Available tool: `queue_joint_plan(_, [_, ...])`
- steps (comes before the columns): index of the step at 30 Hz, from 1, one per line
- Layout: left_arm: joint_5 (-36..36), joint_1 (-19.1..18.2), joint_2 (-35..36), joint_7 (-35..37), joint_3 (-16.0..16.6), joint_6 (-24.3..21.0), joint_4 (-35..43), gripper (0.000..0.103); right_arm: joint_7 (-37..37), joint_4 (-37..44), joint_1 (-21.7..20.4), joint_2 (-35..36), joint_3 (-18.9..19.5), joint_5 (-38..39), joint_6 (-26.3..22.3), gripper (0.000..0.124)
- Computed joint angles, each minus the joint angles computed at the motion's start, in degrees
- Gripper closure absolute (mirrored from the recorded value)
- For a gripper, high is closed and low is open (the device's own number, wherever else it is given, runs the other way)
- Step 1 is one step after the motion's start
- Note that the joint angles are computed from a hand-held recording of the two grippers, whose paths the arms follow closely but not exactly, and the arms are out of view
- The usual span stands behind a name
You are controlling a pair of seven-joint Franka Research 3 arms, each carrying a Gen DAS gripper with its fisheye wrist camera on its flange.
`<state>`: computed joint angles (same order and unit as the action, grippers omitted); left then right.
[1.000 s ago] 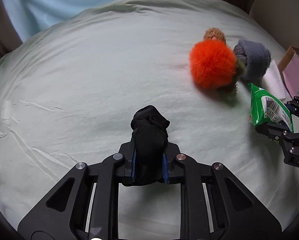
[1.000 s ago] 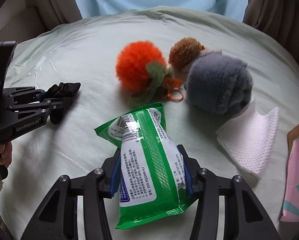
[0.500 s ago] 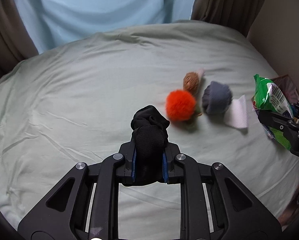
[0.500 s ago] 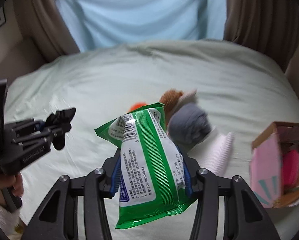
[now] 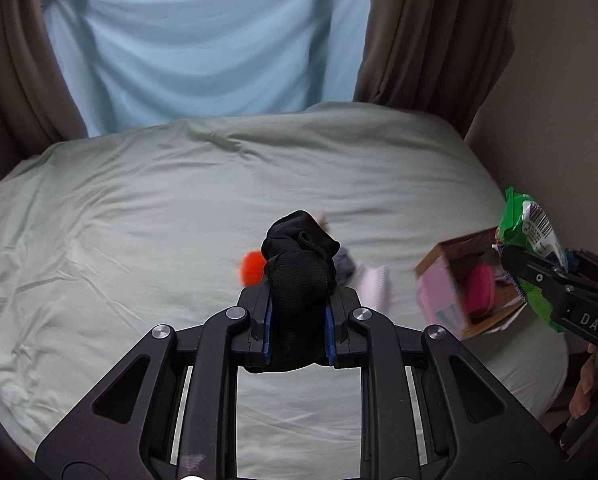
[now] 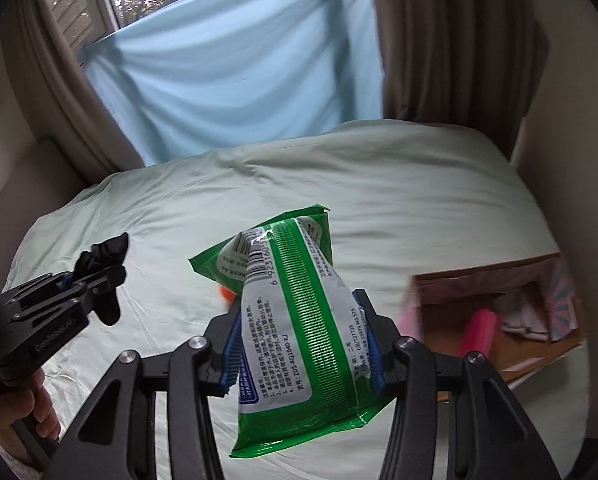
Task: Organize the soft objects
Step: 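Lower the black sock and green wipes pack into the box with both tools and release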
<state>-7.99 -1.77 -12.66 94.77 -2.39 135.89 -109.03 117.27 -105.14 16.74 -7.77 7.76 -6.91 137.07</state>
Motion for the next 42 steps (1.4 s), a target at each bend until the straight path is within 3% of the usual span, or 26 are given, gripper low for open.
queue_joint_plan(7, [5.9, -3.5, 2.8, -14.1, -6.2, -2.1, 4.6, 0.087, -10.9, -3.2, -4.4, -5.4, -4.9, 6.7, -3.4, 0.078])
queue_joint_plan(17, [13.7, -11.4, 16.2, -27.9, -11.7, -6.1, 17.7, 0.087, -24.4, -3.1, -12.0, -4.6, -10.1, 14.0, -6.8, 0.078])
queue_joint_plan(27, [16.5, -17.1, 30.6, -30.2, -12.5, -12.8, 30.8, 0.087, -29.5, -2.3, -16.4, 1.3, -12.1, 18.6, -8.8, 0.078])
queue_joint_plan(42, [16.3, -20.5, 46.3, -26.1, -11.4, -22.7, 46.6, 0.086, -28.1, -0.2, -19.2, 10.0, -13.1, 23.4, -11.6, 0.078])
